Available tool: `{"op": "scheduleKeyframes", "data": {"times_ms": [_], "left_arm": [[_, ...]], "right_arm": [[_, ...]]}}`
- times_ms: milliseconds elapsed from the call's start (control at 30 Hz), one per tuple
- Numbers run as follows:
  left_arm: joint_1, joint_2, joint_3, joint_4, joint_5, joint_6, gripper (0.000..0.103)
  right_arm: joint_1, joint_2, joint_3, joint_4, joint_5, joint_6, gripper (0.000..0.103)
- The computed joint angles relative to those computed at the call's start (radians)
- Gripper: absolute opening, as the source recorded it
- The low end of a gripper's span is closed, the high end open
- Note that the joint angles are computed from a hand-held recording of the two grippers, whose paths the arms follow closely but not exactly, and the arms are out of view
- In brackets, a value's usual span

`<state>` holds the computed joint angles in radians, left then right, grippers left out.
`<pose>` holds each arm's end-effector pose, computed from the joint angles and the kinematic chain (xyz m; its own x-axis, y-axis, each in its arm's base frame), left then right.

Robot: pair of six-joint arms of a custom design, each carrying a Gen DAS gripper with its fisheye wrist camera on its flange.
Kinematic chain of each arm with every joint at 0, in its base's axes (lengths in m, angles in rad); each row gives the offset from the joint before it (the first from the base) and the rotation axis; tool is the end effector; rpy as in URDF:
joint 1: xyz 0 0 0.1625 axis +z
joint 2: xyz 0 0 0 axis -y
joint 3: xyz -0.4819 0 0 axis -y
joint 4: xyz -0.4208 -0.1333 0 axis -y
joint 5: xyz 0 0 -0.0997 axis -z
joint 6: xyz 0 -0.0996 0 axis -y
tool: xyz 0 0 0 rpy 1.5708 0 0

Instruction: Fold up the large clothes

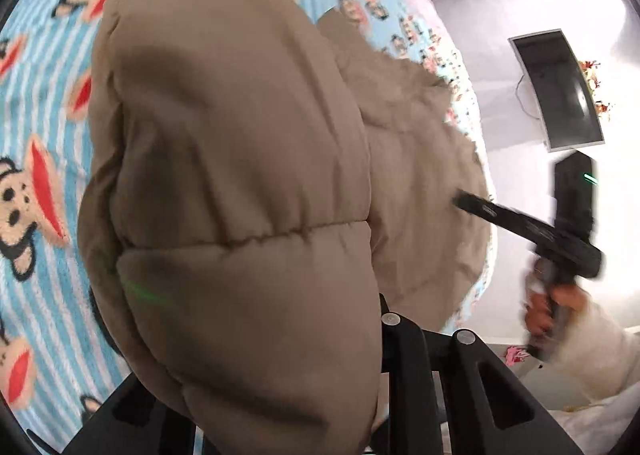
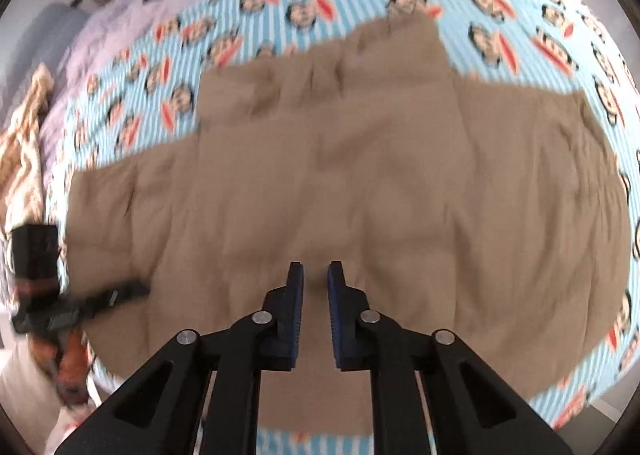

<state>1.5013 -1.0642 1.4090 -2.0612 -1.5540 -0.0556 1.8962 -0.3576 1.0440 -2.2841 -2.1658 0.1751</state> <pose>0.0831 -0.7505 0.3576 -0.9999 0.0120 -0.0085 0.0132 0.9892 -0.1458 0.3544 -0.8079 -0.0153 -0.8331 -0.0816 0.5471 -0.1772 0.9763 -0.1241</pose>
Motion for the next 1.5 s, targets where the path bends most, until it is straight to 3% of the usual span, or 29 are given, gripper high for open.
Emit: {"op": "scheduleKeyframes", "data": {"times_ms": [133, 267, 433, 533, 633, 767, 867, 1033, 1100, 1133, 1200, 1267, 1300, 1367, 1400, 1433, 1500], "left_arm": [[-0.061, -0.028, 0.007, -0.018, -0.005, -0.063, 0.024], [-0.127, -0.023, 0.003, -0.04, -0.024, -0.13, 0.024], [-0.209, 0.049, -0.058, -0.021, 0.007, -0.17, 0.024], [-0.232, 0.098, -0.105, -0.003, -0.007, -0.19, 0.025], [-0.254, 0.118, -0.137, 0.044, 0.003, -0.175, 0.025], [-0.275, 0.16, -0.192, 0.095, 0.029, -0.197, 0.025], [-0.287, 0.209, -0.252, 0.127, 0.04, -0.212, 0.025], [-0.309, 0.263, -0.286, 0.192, 0.075, -0.183, 0.025], [-0.31, 0.291, -0.303, 0.192, 0.061, -0.165, 0.033], [-0.304, 0.316, -0.328, 0.197, 0.019, -0.151, 0.039], [-0.285, 0.35, -0.362, 0.198, -0.077, -0.134, 0.071], [-0.268, 0.382, -0.382, 0.169, -0.13, -0.137, 0.073], [-0.261, 0.396, -0.395, 0.167, -0.143, -0.135, 0.073], [-0.249, 0.417, -0.404, 0.15, -0.168, -0.144, 0.073], [-0.247, 0.422, -0.405, 0.141, -0.169, -0.151, 0.073], [-0.246, 0.427, -0.404, 0.133, -0.168, -0.158, 0.073], [-0.255, 0.427, -0.394, 0.117, -0.148, -0.165, 0.073]], "right_arm": [[-0.045, 0.045, -0.069, -0.058, 0.067, -0.03, 0.012], [-0.077, 0.112, -0.178, -0.026, 0.123, -0.056, 0.01], [-0.122, 0.157, -0.252, 0.03, 0.192, -0.029, 0.001], [-0.131, 0.145, -0.249, 0.048, 0.228, -0.005, 0.0], [-0.134, 0.055, -0.113, -0.032, 0.281, 0.013, 0.001], [-0.142, -0.147, 0.23, -0.207, 0.351, 0.046, 0.001], [-0.154, -0.226, 0.403, -0.275, 0.408, 0.09, 0.001], [-0.176, -0.194, 0.447, -0.294, 0.43, 0.131, 0.001], [-0.189, -0.198, 0.446, -0.295, 0.467, 0.166, 0.001], [-0.191, -0.209, 0.457, -0.307, 0.478, 0.165, 0.001], [-0.19, -0.246, 0.495, -0.341, 0.472, 0.159, 0.002], [-0.185, -0.291, 0.536, -0.374, 0.451, 0.168, 0.003], [-0.176, -0.32, 0.559, -0.393, 0.418, 0.166, 0.005], [-0.152, -0.364, 0.588, -0.422, 0.355, 0.145, 0.027], [-0.142, -0.378, 0.596, -0.435, 0.335, 0.135, 0.055], [-0.127, -0.395, 0.607, -0.457, 0.307, 0.118, 0.072], [-0.102, -0.424, 0.619, -0.489, 0.288, 0.075, 0.072]]}}
